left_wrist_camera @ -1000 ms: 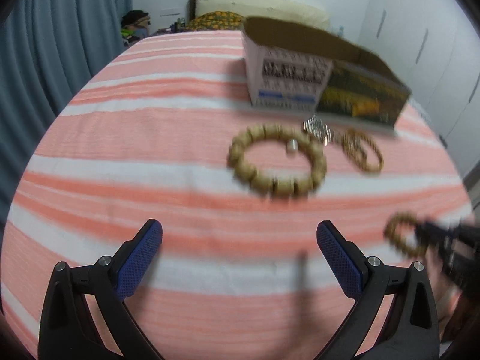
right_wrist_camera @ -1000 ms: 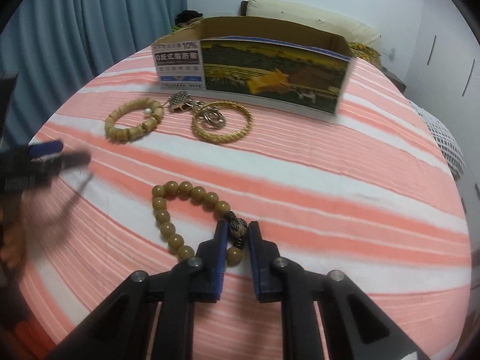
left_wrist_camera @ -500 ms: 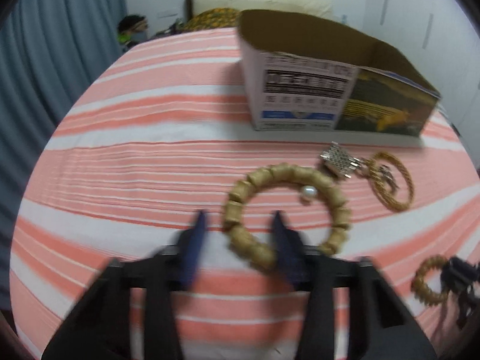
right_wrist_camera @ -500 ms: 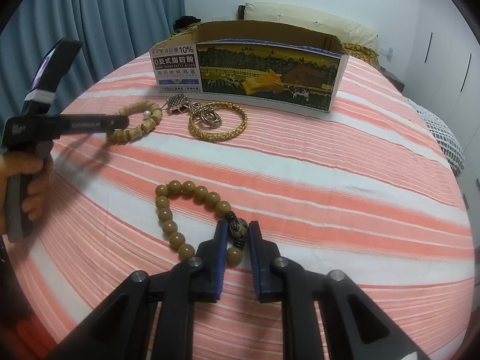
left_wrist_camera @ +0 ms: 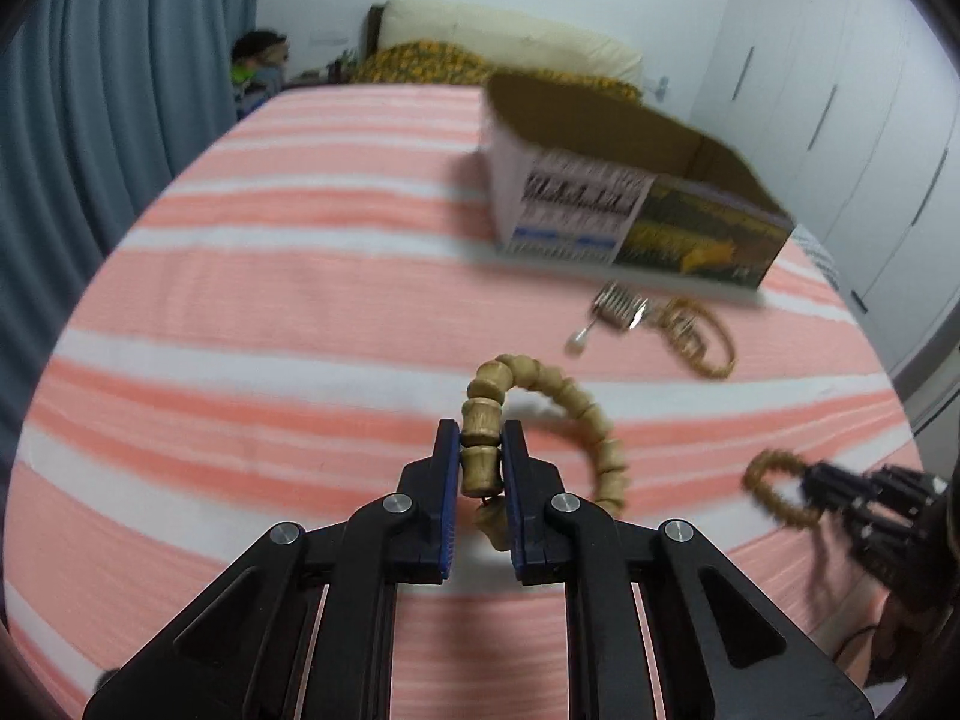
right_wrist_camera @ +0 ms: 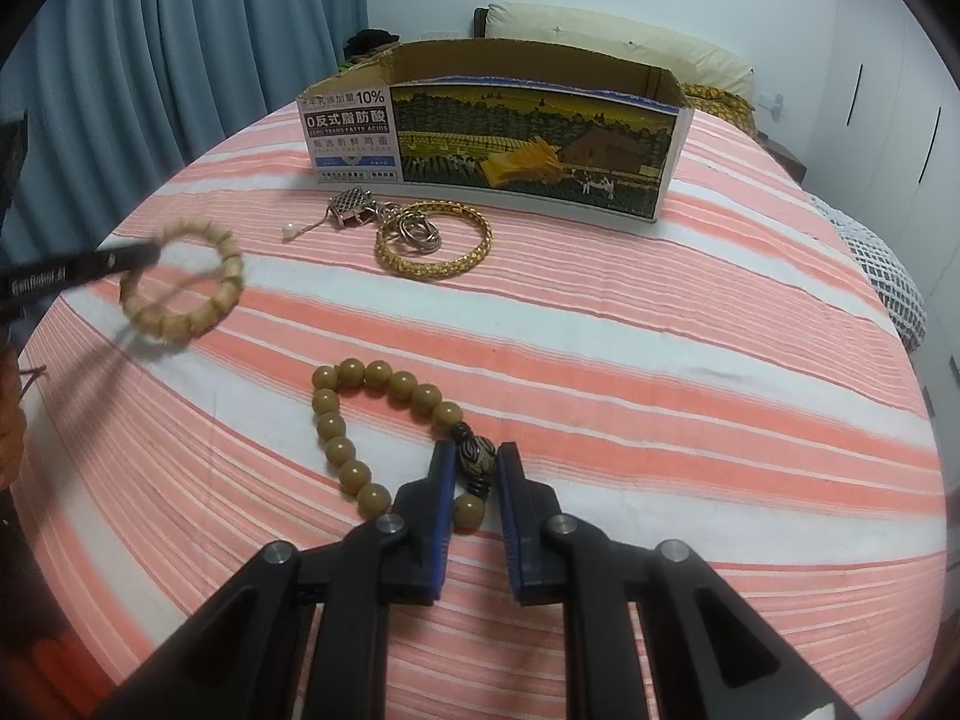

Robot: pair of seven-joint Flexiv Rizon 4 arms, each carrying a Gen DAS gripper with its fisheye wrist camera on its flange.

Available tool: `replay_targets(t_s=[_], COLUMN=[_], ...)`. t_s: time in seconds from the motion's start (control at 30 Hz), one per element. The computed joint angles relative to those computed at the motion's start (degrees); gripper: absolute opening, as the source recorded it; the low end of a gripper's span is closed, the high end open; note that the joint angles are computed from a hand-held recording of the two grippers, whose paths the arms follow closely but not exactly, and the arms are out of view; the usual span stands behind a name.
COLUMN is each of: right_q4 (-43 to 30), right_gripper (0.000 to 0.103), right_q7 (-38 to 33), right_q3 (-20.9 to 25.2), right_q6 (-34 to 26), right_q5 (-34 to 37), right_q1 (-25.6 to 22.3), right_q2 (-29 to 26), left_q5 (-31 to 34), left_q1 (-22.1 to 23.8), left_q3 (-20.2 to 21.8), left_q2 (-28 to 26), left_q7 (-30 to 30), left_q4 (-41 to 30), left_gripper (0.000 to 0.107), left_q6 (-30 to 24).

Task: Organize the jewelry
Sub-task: 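Grasp the brown bead bracelet with the right tool while the left tool grasps the wooden bracelet, then carry the wooden and brown bracelets into the box and open both tools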

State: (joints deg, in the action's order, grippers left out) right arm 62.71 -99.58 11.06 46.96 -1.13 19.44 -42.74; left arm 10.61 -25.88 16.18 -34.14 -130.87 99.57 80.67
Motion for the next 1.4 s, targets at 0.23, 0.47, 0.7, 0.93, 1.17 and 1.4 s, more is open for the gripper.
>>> replay_targets(t_s=[0.23, 0.47, 0.7, 0.93, 1.17, 1.4], right_q4=[1.42, -0.30, -0.03, 1.27, 0.19, -2.92], right_gripper=[0.016, 0.051, 0.050, 0.014, 0.014, 0.014], right_q7=[-0.40, -0.75, -3.56, -2.17, -3.24, -3.71], right_q3=[0.23, 0.64, 0.50, -0.38, 1.78, 2.32], right_q6=[-0.12, -1.65, -0.59, 0.10, -0.23, -1.12], right_q5=[0.45, 2.01, 1.11, -0.48, 2.81, 6.00], right_q1=[-0.72, -1.75, -0.82, 0.15, -1.87, -2.39], right_q2=[1.16, 0.59, 0.36, 0.96, 3.37, 4.34], left_q5=[0.64, 5.33, 9.08, 10.41, 7.91, 4.90], left_q1=[-0.94, -3.84, -3.42, -0.27, 1.01, -0.03], left_q3=[0.86, 3.96, 3.40, 0.13, -0.93, -0.67], left_q2=[-0.61, -1.68, -1.43, -0.34, 2.73, 5.82], left_q7=[-1.21, -5.12, -7.14, -7.41, -6.38, -3.34], left_q4=[1.01, -1.71, -2.93, -2.16, 1.70, 3.17], left_gripper=[0.015, 0.052, 0.053, 0.013, 0.012, 0.012], left_q6=[-1.57, -4.42, -6.90, -6.07, 0.84, 4.13])
